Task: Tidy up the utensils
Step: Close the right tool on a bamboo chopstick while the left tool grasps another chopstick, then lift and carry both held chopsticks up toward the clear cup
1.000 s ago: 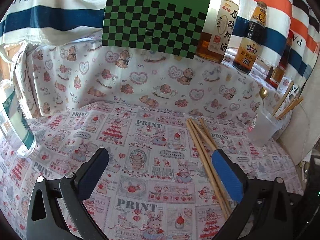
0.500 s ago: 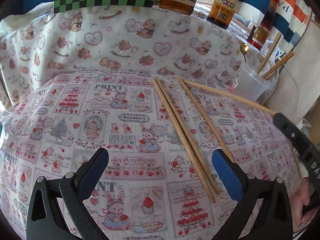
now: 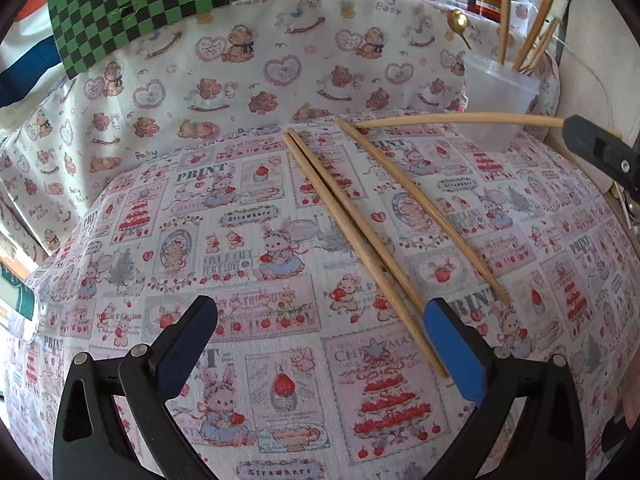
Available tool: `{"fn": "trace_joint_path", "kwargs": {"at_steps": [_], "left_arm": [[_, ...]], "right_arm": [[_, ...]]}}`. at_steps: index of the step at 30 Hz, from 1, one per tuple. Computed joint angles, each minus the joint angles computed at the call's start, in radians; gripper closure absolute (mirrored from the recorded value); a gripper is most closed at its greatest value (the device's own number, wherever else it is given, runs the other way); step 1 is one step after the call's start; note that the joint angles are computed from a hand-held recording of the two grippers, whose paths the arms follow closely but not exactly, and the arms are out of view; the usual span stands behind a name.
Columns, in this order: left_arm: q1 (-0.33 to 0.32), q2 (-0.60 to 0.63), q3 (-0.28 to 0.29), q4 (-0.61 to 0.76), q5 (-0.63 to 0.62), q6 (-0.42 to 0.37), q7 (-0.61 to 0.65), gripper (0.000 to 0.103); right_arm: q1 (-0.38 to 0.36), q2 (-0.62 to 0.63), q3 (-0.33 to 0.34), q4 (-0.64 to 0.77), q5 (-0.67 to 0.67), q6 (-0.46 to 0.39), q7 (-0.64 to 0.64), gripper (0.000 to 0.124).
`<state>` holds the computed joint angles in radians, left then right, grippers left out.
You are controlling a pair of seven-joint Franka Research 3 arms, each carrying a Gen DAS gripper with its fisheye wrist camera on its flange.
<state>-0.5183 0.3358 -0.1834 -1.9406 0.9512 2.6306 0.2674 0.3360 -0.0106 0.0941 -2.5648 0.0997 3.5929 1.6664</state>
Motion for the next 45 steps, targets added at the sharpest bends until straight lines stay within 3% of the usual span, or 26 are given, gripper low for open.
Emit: {"fn": "trace_joint_path", "kwargs": {"at_steps": [4, 7, 9, 14, 18, 21, 24, 26, 28, 29, 31, 33, 36, 39, 45], "left_arm": [[-0.039, 0.024, -0.006, 0.043, 0.026, -0.110, 0.037, 0.000], [-0.041, 0.023, -0.010, 0.047, 0.025, -0.134, 0.040, 0.000], [-0.042, 0.028, -0.013, 0.061, -0.011, -0.191, 0.044, 0.000], [-0.038, 0.020, -0.001, 0.055, 0.002, -0.237, -0.031, 0.002], [-0.012, 0.007, -0.007, 0.034, -0.002, -0.200, -0.047, 0.019], [-0.031, 0.005, -0.003, 0.043, 0.016, -0.276, -0.105, 0.034], [-0.018, 0.003, -0.012, 0.038, 0.017, -0.269, -0.099, 0.037], [0.001, -0.005, -0.016, 0.022, 0.001, -0.224, -0.102, 0.042], [0.049, -0.026, -0.022, -0.027, -0.057, -0.086, -0.110, 0.060], [0.057, -0.036, -0.018, -0.042, -0.075, -0.060, -0.131, 0.064], [0.058, -0.048, -0.015, -0.049, -0.098, -0.087, -0.134, 0.095], [0.070, -0.063, -0.009, -0.073, -0.092, -0.042, -0.141, 0.097], [0.049, -0.096, 0.012, -0.092, 0.023, -0.037, -0.236, 0.098], [0.038, -0.148, 0.017, -0.124, 0.216, -0.018, -0.387, 0.098], [0.069, -0.256, -0.030, -0.186, 0.627, -0.023, -0.741, 0.098]], "right_arm": [[0.002, -0.001, 0.001, -0.004, 0.004, 0.011, -0.008, 0.118], [-0.007, -0.004, -0.009, -0.007, -0.057, 0.015, 0.044, 0.118], [-0.009, -0.004, -0.010, -0.006, -0.065, 0.015, 0.052, 0.118], [-0.008, -0.002, -0.005, -0.003, -0.041, 0.007, 0.036, 0.118], [-0.008, 0.000, -0.004, -0.001, -0.031, 0.008, 0.028, 0.118], [-0.011, 0.001, -0.008, -0.001, -0.051, 0.007, 0.049, 0.118], [-0.018, -0.003, -0.014, -0.005, -0.088, 0.012, 0.082, 0.118], [-0.015, -0.003, -0.007, -0.007, -0.054, 0.020, 0.053, 0.118], [-0.010, -0.004, -0.002, -0.008, -0.018, 0.025, 0.021, 0.118], [-0.010, -0.005, -0.002, -0.009, -0.020, 0.026, 0.023, 0.118], [-0.012, -0.007, -0.009, -0.009, -0.045, 0.024, 0.047, 0.118], [-0.012, -0.009, -0.009, -0.010, -0.046, 0.023, 0.047, 0.118], [-0.012, -0.010, -0.009, -0.011, -0.050, 0.027, 0.045, 0.118], [-0.007, -0.013, -0.004, -0.015, -0.023, 0.033, 0.023, 0.118], [-0.002, -0.016, -0.004, -0.017, -0.006, 0.037, 0.014, 0.118]]}}
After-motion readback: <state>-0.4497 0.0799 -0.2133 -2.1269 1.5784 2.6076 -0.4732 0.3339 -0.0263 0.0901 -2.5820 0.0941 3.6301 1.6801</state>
